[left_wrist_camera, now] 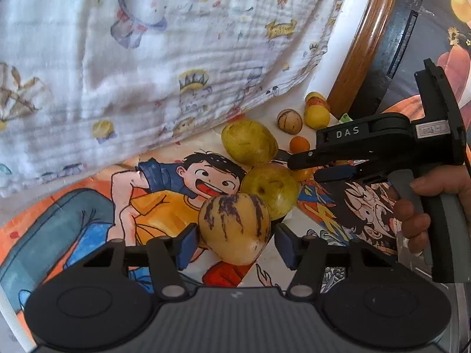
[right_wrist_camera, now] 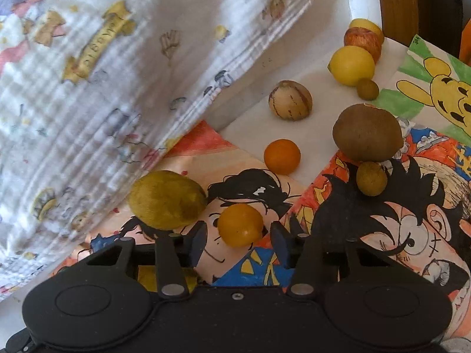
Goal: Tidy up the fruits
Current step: 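Close the right gripper on the small orange while the left gripper closes on the striped melon, then carry the orange with the right tool to the grey tray while the left carries the melon there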
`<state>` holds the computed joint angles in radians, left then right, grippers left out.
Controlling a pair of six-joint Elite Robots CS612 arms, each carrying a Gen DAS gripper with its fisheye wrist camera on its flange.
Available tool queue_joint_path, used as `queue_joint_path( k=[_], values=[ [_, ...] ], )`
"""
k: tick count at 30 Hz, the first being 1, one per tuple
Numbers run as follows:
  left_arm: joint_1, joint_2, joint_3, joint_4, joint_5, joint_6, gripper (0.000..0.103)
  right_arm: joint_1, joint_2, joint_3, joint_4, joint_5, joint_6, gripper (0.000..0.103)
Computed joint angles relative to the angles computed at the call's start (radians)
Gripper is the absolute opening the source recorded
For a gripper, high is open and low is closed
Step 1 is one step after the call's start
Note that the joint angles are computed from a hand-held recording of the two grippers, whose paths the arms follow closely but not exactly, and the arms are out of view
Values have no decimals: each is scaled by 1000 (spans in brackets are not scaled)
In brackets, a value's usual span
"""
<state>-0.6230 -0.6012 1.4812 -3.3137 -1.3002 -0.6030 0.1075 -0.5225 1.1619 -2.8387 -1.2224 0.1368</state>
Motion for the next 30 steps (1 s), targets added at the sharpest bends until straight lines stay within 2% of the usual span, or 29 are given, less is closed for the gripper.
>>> queue_joint_path(
  k=[4, 8, 15, 22, 30],
  values=[
    [-1, 5, -10, 4, 9, -10, 58, 0, 13, -15, -16, 4, 13, 51],
    [-2, 8, -19, 14, 18, -21, 57, 3, 15, -12, -31, -13, 0, 38],
    [-5, 2, -13, 23, 25, -36, 56, -6, -5, 36, -80, 16, 11, 36],
    [-23, -25, 21, 8, 35, -35, 55, -35, -78, 159, -167, 70, 6, 36],
    [-66, -59, 43, -23, 45, -34, 55, -93, -199, 356, -267, 39, -14, 36]
  ],
)
